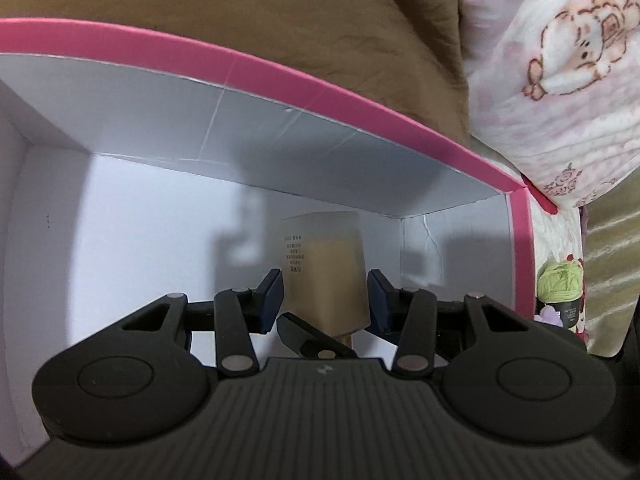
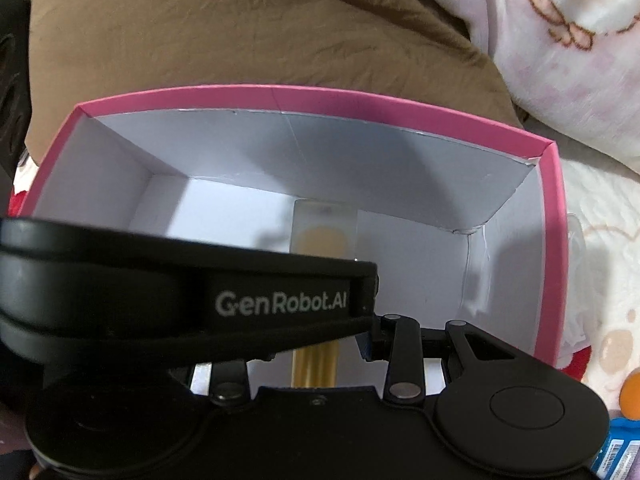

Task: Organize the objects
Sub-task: 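Lift the tube with the left gripper and carry it into the pink box, then open the left gripper to release the tube and withdraw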

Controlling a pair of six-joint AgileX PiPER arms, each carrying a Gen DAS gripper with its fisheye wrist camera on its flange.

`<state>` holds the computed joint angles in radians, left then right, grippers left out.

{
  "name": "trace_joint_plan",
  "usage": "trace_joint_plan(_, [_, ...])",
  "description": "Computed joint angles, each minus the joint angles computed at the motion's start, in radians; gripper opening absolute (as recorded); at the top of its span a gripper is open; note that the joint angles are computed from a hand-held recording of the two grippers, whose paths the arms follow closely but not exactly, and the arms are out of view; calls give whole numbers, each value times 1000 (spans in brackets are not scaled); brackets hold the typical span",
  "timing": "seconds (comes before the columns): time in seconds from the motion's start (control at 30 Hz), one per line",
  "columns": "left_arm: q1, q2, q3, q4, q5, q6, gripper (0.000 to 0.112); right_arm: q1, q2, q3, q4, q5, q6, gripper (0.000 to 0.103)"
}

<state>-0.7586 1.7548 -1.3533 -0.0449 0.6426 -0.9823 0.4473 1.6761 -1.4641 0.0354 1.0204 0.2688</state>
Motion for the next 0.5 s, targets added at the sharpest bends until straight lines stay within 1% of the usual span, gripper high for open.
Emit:
trace_joint_plan(0.13, [25,26,-12,-84,-10,44,44,-10,15,-15,0,18,5,41])
trace_joint_plan(0.2, [25,28,-18,-79,0,19,44,-9,3,-9,-1,20,-10,41])
trace_joint_plan(0.27, [-2,31,-54,21,68,-57,49,-13,-30,5,18,24,-65,43])
trace_joint_plan(0.3, [-14,31,-69,53,94,-68,49,-21,-50,12,47,28,-109,44])
trace_joint_plan(0.37, [-29,23,-90,81,130,-82,50,-34,-98,28,89,34,-161,48])
trace_joint_plan(0.43, [-50,17,-121,110,176,-97,50,-47,-135,35,123,51,-213,50])
trace_joint_plan(0.5, [-87,18,-178,167,247,-108,53,-72,-170,39,169,79,-270,50])
